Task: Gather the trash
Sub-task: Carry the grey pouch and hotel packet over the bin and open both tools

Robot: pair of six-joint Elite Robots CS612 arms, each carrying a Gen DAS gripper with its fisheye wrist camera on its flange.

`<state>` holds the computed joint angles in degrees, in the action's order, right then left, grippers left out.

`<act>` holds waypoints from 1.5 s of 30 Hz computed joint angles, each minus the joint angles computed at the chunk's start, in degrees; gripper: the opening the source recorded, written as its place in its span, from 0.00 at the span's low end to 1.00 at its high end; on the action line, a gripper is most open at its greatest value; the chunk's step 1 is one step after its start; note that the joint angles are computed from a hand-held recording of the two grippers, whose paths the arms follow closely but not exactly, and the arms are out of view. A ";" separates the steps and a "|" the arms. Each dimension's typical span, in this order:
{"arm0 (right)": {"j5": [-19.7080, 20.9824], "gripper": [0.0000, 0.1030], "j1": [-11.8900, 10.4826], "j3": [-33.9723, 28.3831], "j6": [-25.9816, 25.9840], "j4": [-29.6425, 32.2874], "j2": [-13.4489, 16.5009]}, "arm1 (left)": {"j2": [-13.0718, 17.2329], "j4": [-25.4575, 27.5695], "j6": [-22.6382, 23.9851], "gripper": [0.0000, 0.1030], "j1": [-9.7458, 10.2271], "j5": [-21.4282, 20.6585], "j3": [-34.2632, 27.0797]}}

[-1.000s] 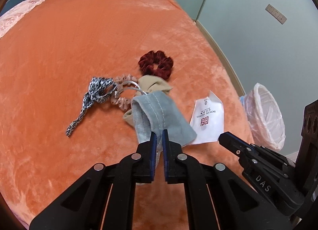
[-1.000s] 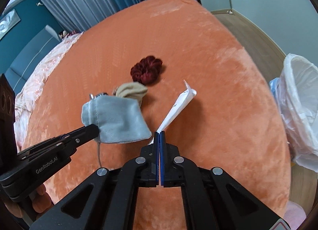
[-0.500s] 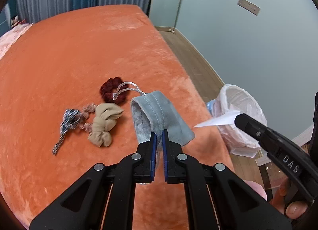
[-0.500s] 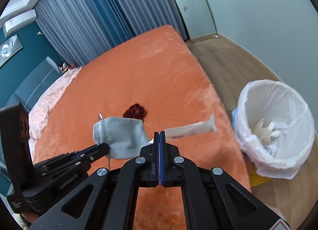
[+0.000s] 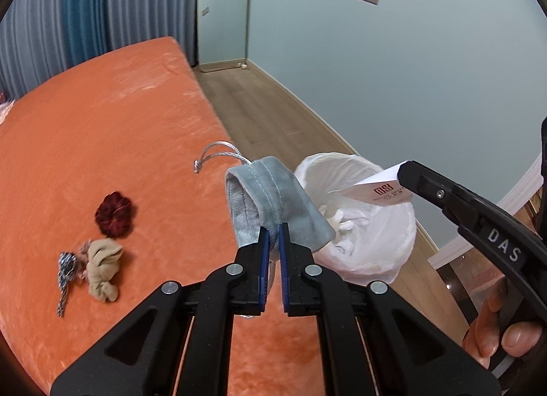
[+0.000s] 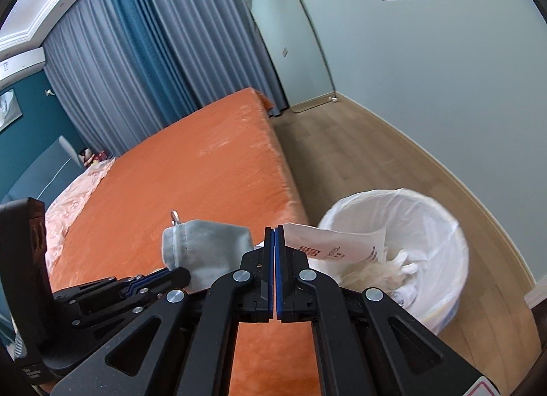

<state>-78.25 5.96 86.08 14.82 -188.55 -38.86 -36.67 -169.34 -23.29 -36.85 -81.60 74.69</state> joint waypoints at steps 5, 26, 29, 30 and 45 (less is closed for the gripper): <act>0.16 0.01 -2.09 0.85 1.11 -0.02 -0.17 | 2.03 1.79 2.19 0.05 -0.97 -1.09 -4.38; -2.66 0.08 -4.38 0.95 1.50 3.02 0.27 | 8.35 10.29 6.66 0.06 -2.83 -2.80 -16.72; -3.03 0.08 -4.57 1.28 1.47 3.01 0.13 | 8.77 11.06 6.81 0.06 -3.04 -3.09 -17.68; -3.15 0.08 -4.73 1.65 1.40 2.85 -0.02 | 8.95 11.32 6.87 0.06 -3.09 -3.16 -18.03; -4.45 0.08 -4.74 2.73 2.23 2.62 -0.51 | 10.21 11.50 6.51 0.43 -3.45 -2.33 -19.87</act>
